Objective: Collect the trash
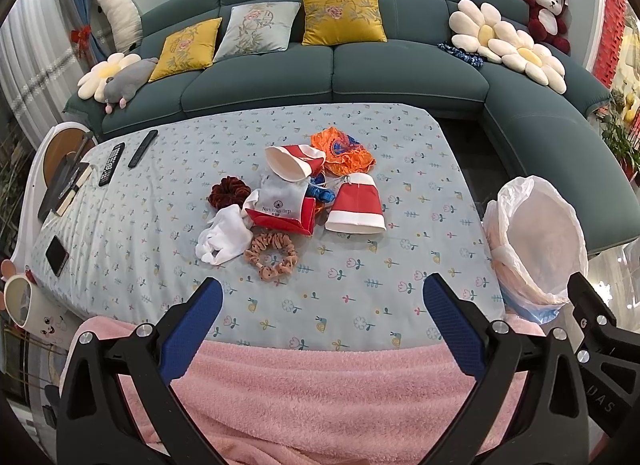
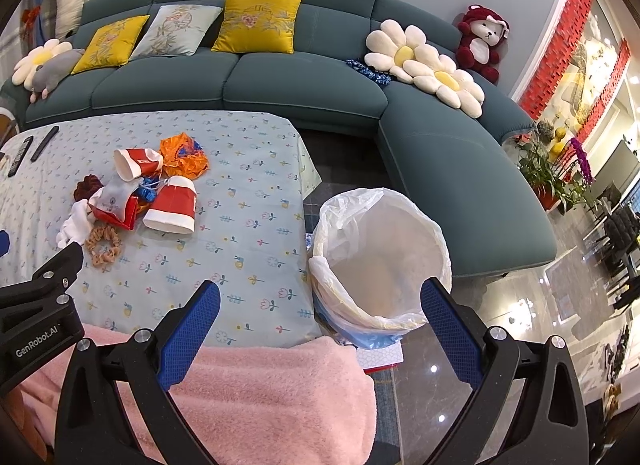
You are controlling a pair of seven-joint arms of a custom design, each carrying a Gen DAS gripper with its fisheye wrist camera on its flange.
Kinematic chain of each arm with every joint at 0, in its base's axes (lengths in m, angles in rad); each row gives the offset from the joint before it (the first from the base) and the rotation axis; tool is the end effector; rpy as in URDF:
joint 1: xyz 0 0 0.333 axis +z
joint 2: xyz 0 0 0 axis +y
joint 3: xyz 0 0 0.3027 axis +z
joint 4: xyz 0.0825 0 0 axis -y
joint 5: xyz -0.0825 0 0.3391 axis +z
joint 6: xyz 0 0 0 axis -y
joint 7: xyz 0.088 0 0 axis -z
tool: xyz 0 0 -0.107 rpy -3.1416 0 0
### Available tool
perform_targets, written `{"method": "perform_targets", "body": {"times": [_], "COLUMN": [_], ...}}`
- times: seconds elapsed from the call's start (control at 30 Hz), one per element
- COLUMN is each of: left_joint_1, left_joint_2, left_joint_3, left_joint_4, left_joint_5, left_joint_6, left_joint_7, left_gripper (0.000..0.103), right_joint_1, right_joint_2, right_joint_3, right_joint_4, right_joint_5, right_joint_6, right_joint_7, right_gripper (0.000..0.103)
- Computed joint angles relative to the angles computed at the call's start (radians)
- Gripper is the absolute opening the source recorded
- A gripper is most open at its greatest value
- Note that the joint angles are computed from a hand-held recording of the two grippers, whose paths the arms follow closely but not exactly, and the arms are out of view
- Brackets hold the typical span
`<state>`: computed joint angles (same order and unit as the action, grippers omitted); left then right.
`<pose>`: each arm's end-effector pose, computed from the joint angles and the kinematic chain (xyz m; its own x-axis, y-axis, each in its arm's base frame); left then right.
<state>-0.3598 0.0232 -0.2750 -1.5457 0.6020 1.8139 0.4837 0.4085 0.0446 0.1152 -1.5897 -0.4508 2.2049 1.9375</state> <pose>0.4633 -0.2806 0.6491 0.3929 -0.9159 -0.0822 -0.7594 -0.2728 -0.5906 0.5032 0.2715 0.6535 0.2291 -0.9462 0.2286 -0.7282 -0.3224 -0.6048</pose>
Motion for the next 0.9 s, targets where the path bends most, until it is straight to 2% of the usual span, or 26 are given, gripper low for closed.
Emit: {"method": "perform_targets", "body": {"times": [0.9], "left_joint_1": [0.012], "left_joint_2": [-0.015], "left_joint_3": [-0.001], "left_joint_4": [-0.034], "left_joint_5": [-0.001], "left_joint_6": [0.040], "left_joint_7": [-0.009], "left_gripper": [0.096], "right_joint_1": [-0.002], "right_joint_2": [-0.002], "right_joint_3": [0.000], "right_joint_4": [-0.004], "right_joint_5": [0.003], "right_joint_6": [0.004], "right_joint_7": [-0.001], "right_gripper": [0.096]}}
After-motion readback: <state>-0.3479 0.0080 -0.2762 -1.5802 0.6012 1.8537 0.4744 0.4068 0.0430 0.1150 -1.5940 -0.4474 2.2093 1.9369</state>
